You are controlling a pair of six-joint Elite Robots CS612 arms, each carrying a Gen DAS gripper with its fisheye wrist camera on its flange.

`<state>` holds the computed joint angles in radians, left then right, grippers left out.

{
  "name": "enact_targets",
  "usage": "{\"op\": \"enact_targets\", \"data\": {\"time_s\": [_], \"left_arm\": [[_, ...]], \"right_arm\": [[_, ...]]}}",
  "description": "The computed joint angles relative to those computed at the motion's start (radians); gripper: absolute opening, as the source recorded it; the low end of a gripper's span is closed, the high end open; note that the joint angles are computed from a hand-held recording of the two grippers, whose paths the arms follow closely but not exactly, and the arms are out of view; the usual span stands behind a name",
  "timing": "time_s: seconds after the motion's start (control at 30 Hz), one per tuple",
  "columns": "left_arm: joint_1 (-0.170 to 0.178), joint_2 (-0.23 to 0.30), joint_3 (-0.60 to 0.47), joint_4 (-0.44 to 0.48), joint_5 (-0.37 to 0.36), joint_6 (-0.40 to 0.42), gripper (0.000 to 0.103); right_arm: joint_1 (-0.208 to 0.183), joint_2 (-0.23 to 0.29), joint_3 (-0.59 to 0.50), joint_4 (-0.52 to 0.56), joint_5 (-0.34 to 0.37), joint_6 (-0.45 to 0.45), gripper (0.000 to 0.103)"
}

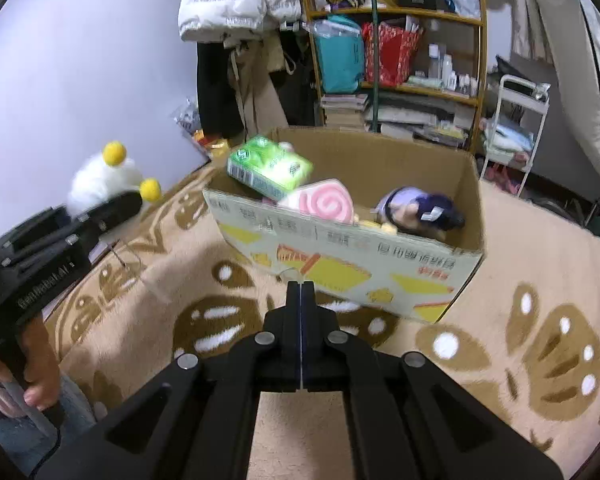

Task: Organize soft objects
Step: 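Carry the chick plush and lavender item over the box and open both tools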

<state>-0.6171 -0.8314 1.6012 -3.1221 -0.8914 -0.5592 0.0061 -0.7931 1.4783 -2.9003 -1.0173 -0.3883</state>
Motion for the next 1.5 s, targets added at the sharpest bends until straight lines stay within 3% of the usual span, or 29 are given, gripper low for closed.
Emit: {"op": "enact_targets", "data": {"time_s": [0.53,0.7,0.8,0.9,1.0,1.07,1.13,1.17,1.27,1.33,1.43,1.5], "left_arm": [[0.019,0.065,-0.137,-0.063,-0.022,0.149,0.034],[0.031,0.101,-0.212,-0.036,-0.038,0.191,0.035],[0.039,0.120,-0.248,-0.001,-0.074,0.201,0.035],[0.052,0.137,-0.287,0.062,-0.167,0.192,0.036],[0.049,0.159,-0.325,0.100,-0.168,0.216,0.037],[0.044,0.174,-0.349,0.138,-0.156,0.232,0.040],[0.040,0.182,-0.358,0.150,-0.141,0.234,0.062],[0.038,0.183,-0.356,0.148,-0.137,0.234,0.066],[0.038,0.181,-0.351,0.152,-0.139,0.236,0.069],[0.035,0.175,-0.340,0.156,-0.119,0.226,0.079],[0.035,0.153,-0.309,0.149,-0.099,0.194,0.084],[0.037,0.137,-0.294,0.156,-0.104,0.173,0.088]], "right_arm": [[-0.029,0.012,-0.088,-0.160,0.118,0.125,0.001],[-0.019,0.045,-0.156,-0.165,0.088,0.118,0.001],[-0.012,0.072,-0.198,-0.135,0.054,0.103,0.001],[-0.014,0.093,-0.220,-0.101,0.042,0.107,0.001],[-0.016,0.106,-0.236,-0.058,0.040,0.092,0.001],[-0.017,0.112,-0.245,-0.024,0.030,0.078,0.001],[-0.020,0.116,-0.249,-0.007,0.033,0.084,0.001],[-0.021,0.117,-0.251,-0.002,0.035,0.088,0.001],[-0.026,0.119,-0.252,0.024,0.049,0.102,0.002],[-0.027,0.116,-0.252,0.036,0.043,0.112,0.006],[-0.028,0.104,-0.236,0.032,0.046,0.115,0.008],[-0.028,0.092,-0.219,0.019,0.038,0.114,0.022]]}}
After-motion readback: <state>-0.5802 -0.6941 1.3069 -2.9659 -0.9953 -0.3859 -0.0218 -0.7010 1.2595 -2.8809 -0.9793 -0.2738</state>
